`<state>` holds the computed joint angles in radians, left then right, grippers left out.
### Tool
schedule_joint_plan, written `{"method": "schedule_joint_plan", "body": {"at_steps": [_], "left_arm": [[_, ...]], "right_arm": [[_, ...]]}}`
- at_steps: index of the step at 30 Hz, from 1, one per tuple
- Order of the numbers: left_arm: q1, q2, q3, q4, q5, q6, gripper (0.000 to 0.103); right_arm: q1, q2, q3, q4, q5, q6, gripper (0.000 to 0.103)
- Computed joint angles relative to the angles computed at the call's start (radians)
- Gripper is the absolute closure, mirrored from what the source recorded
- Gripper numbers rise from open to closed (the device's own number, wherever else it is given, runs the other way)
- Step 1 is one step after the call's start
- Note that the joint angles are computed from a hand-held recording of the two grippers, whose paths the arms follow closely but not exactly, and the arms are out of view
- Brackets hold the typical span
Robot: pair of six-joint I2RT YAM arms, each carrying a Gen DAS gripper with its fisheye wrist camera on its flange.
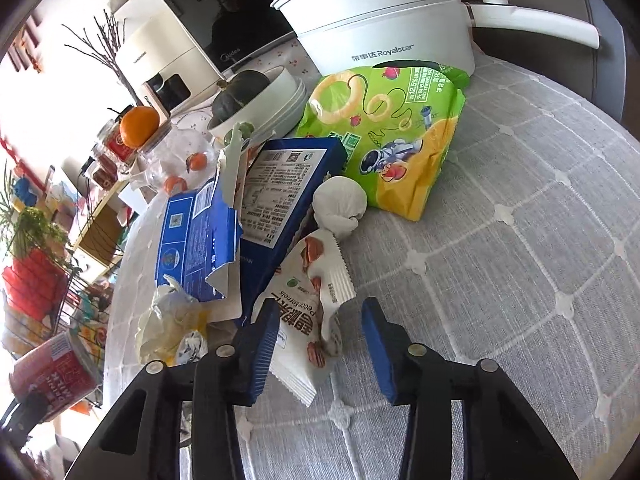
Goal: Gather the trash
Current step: 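Lift the red can with the left gripper while the right gripper grasps a paper packet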
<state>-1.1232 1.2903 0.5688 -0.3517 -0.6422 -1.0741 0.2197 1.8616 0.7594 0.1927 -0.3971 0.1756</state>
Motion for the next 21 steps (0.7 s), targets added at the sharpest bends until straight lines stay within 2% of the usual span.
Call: {"method": "schedule_joint_plan", "body": {"at_steps": [1,2,4,12,21], "left_arm": [[-0.001,0.003,0.004,-0.002,-0.003,0.003,0.049],[-0.004,0.007,0.009,-0.006,-0.006,0.002,0.049],[-0.008,0.015,0.019,-0.012,-0.011,0.001,0.049],[-0.044,0.048,0.075,-0.037,-0.043,-0.013,0.049],[-0.086,0.151,0.201,-0.015,-0.063,0.037,0.049]], "right_arm": [[0.001,0.009,0.004,0.003,0.0,-0.004,0.072],[-0.003,0.013,0.002,0.009,-0.007,-0.012,0.084],[-0.012,0.01,-0.006,0.017,-0.02,-0.024,0.092],[-0.061,-0.151,-0.05,-0.083,-0.016,-0.105,0.095],[-0.227,-0.383,-0.067,-0.298,-0.09,-0.26,0.095]]}}
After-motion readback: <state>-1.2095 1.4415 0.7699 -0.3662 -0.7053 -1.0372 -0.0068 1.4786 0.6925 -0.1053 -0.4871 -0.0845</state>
